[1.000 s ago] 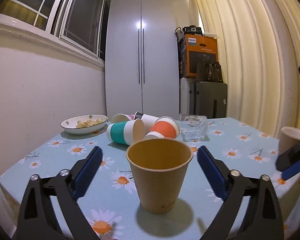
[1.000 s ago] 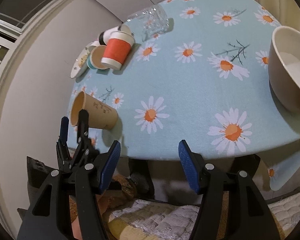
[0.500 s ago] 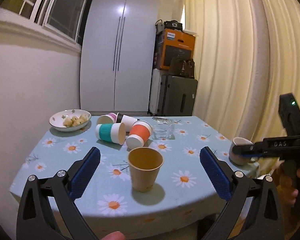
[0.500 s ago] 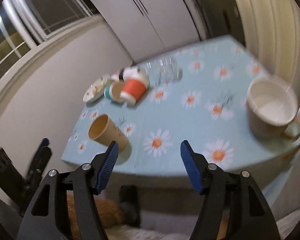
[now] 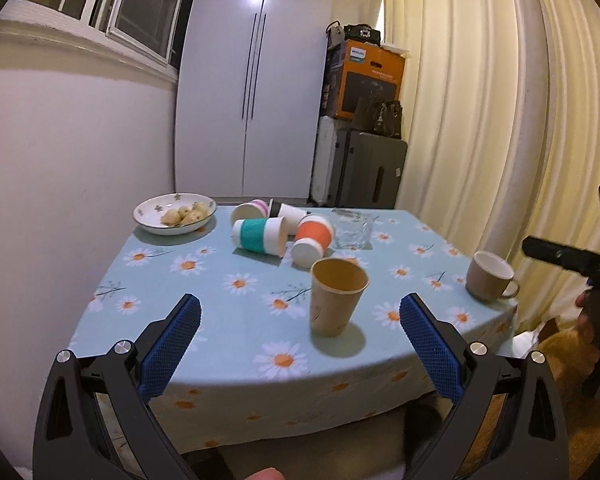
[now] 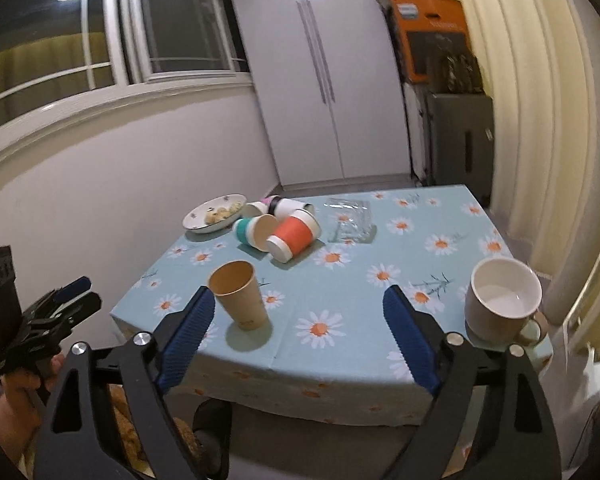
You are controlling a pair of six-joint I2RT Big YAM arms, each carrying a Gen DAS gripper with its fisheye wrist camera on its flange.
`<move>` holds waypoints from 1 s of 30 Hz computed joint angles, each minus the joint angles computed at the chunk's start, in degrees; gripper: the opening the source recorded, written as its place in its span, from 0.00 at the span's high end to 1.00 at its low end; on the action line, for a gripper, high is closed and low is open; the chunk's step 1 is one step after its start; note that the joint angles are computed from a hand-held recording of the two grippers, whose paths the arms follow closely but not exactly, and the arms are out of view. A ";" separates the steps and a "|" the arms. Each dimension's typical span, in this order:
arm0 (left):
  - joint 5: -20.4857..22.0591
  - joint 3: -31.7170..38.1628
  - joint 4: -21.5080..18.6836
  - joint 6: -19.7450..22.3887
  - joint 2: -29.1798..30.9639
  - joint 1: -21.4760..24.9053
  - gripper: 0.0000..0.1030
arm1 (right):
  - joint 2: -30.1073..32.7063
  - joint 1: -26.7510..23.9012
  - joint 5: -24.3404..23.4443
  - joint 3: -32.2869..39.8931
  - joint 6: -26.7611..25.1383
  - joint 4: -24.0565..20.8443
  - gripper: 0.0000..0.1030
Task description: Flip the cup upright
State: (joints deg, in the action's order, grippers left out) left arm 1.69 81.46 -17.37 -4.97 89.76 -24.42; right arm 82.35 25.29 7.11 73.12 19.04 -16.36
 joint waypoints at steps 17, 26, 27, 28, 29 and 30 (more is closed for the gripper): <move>-0.17 -1.44 -2.32 1.31 -0.28 -0.94 0.05 | 0.87 2.82 3.21 -2.53 -3.25 1.43 0.06; -1.41 -0.71 -3.07 0.19 0.50 -1.17 0.05 | 1.95 3.74 6.21 -1.42 -4.15 -0.44 0.06; -1.58 -0.65 -3.22 0.23 0.55 -1.23 0.05 | 2.12 3.67 6.19 -1.22 -3.82 -0.75 0.06; -1.80 -0.64 -3.24 0.22 0.59 -1.28 0.05 | 1.99 3.65 6.17 -1.29 -3.71 -0.73 0.05; -1.98 -0.69 -3.16 0.14 0.56 -1.34 0.05 | 1.95 3.57 6.08 -1.34 -3.63 -0.69 0.05; -1.97 -0.68 -3.23 0.05 0.52 -1.32 0.05 | 2.03 3.51 6.13 -1.25 -3.48 -0.86 0.05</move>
State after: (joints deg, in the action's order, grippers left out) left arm -0.28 80.78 -20.60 -4.93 90.28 -25.75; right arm 84.38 28.80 13.24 71.87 15.55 -17.22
